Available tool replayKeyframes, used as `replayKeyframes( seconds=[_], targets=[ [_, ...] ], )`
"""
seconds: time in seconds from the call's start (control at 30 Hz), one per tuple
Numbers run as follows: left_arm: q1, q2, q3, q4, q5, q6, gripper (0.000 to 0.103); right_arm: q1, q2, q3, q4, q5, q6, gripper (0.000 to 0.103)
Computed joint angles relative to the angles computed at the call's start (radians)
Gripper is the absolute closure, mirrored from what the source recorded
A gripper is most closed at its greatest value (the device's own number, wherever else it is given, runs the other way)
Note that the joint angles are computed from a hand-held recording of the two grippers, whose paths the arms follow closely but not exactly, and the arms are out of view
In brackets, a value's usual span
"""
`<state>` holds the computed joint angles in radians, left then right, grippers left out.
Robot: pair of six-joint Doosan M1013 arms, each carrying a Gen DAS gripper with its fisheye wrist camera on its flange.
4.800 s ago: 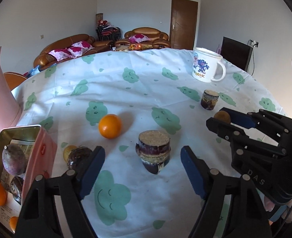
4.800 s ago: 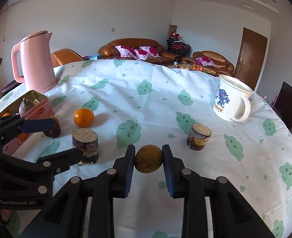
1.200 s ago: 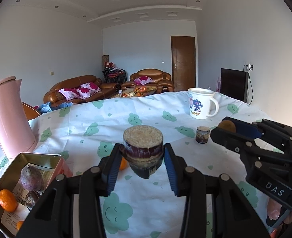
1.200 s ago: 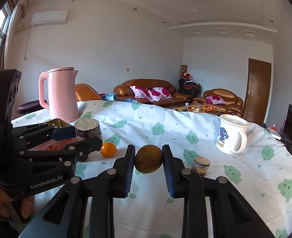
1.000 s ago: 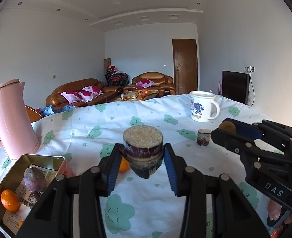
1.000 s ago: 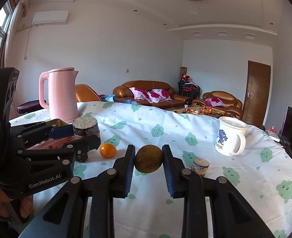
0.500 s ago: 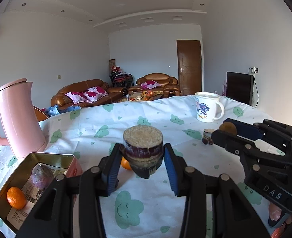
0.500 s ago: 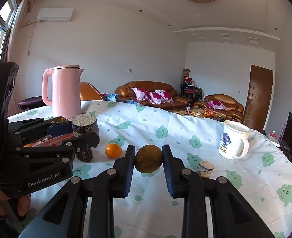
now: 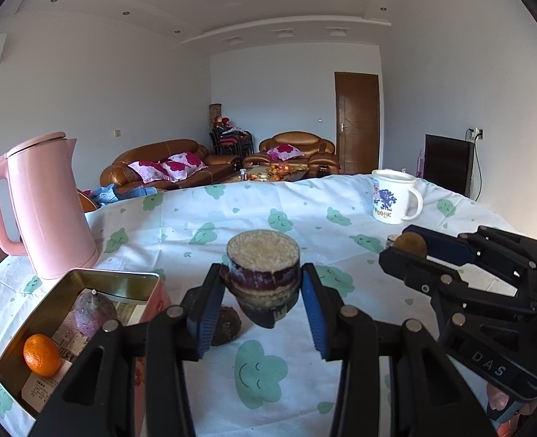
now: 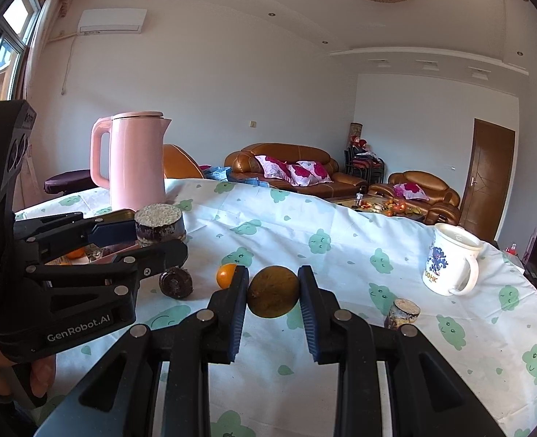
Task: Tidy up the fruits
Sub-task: 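Carry the cylindrical piece toward the tin while the right gripper carries the yellow fruit, then lower the cylindrical piece into the tin while the right gripper lowers the yellow fruit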
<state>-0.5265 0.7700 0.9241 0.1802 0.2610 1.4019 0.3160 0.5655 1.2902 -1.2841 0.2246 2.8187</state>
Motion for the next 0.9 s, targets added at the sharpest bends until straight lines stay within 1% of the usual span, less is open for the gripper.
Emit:
replayKeyframes(
  seconds=[0.1,0.3,0.63,0.73,0.9],
  targets=[
    [0.006,-0.008,0.011,0.061,0.002,-0.065,0.059,0.003,0.007,-0.016,0.061,-0.010,-0.069,0.074],
    [0.023,-0.016,0.017,0.150,0.037,-0.176,0.059,0.012,0.023,-0.052,0.187,-0.029,-0.222,0.074],
    [0.051,-0.025,0.029,0.231,0.073,-0.296,0.059,0.029,0.059,-0.136,0.528,-0.029,-0.615,0.074],
    [0.060,-0.025,0.026,0.237,0.094,-0.317,0.059,0.035,0.071,-0.166,0.608,-0.025,-0.713,0.074],
    [0.071,-0.031,0.034,0.294,0.106,-0.384,0.059,0.045,0.095,-0.220,0.754,-0.011,-0.885,0.074]
  ],
)
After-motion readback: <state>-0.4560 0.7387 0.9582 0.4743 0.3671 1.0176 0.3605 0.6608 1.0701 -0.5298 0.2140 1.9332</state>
